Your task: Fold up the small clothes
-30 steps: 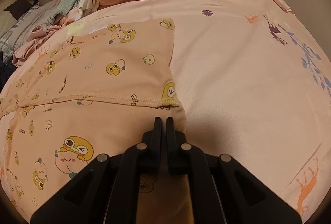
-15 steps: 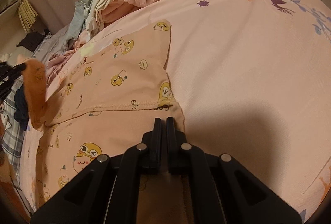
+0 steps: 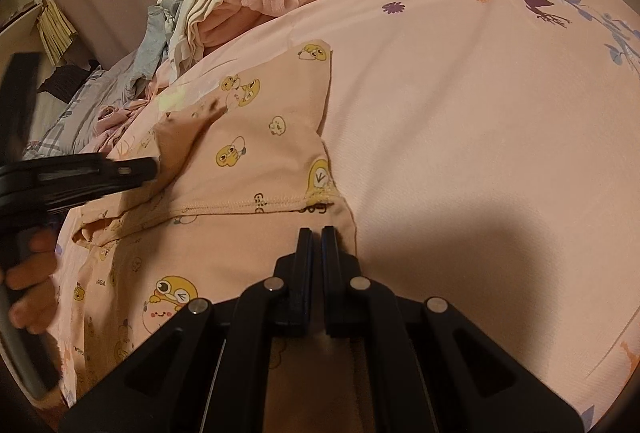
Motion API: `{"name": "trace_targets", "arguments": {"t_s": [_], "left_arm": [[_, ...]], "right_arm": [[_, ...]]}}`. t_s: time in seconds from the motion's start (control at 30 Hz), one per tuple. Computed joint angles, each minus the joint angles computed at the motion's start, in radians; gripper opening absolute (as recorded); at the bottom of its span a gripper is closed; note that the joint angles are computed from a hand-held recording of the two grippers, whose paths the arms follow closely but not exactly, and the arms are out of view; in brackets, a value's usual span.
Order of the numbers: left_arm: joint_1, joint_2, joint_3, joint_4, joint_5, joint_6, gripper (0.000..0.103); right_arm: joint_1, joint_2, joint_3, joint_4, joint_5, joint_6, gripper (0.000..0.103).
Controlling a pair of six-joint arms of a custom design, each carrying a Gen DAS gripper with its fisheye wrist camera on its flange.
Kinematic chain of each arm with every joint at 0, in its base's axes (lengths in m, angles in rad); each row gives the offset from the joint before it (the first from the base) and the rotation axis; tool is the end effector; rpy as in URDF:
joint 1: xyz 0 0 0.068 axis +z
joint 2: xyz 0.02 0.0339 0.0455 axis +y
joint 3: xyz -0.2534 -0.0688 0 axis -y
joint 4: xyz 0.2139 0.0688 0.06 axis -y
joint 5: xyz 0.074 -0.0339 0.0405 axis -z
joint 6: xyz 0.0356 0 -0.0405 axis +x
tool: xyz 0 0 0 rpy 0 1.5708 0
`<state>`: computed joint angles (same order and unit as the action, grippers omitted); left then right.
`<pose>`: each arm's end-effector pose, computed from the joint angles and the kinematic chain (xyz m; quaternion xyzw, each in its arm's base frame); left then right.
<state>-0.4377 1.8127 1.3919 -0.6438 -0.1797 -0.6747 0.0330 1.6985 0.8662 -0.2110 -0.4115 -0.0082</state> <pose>0.3227 -0.1440 0.2316 -0.1363 0.9548 -0.0579 0.2577 0.2937 0.0239 0.1549 -0.0727 0.9438 0.2004 0.2527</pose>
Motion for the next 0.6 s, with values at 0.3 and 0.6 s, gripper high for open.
{"name": "trace_targets", "arguments": {"t_s": [0.3, 0.6], "left_arm": [[0.243, -0.461, -0.531, 0.088, 0.034, -0.106, 0.049], [0.315, -0.415, -0.676, 0.298, 0.120, -0.191, 0.037]], "right_arm": [[-0.003, -0.001, -0.001, 0.001, -0.009, 0.003, 0.004], [-0.007, 0.003, 0.004, -0.002, -0.020, 0.006, 0.004]]}}
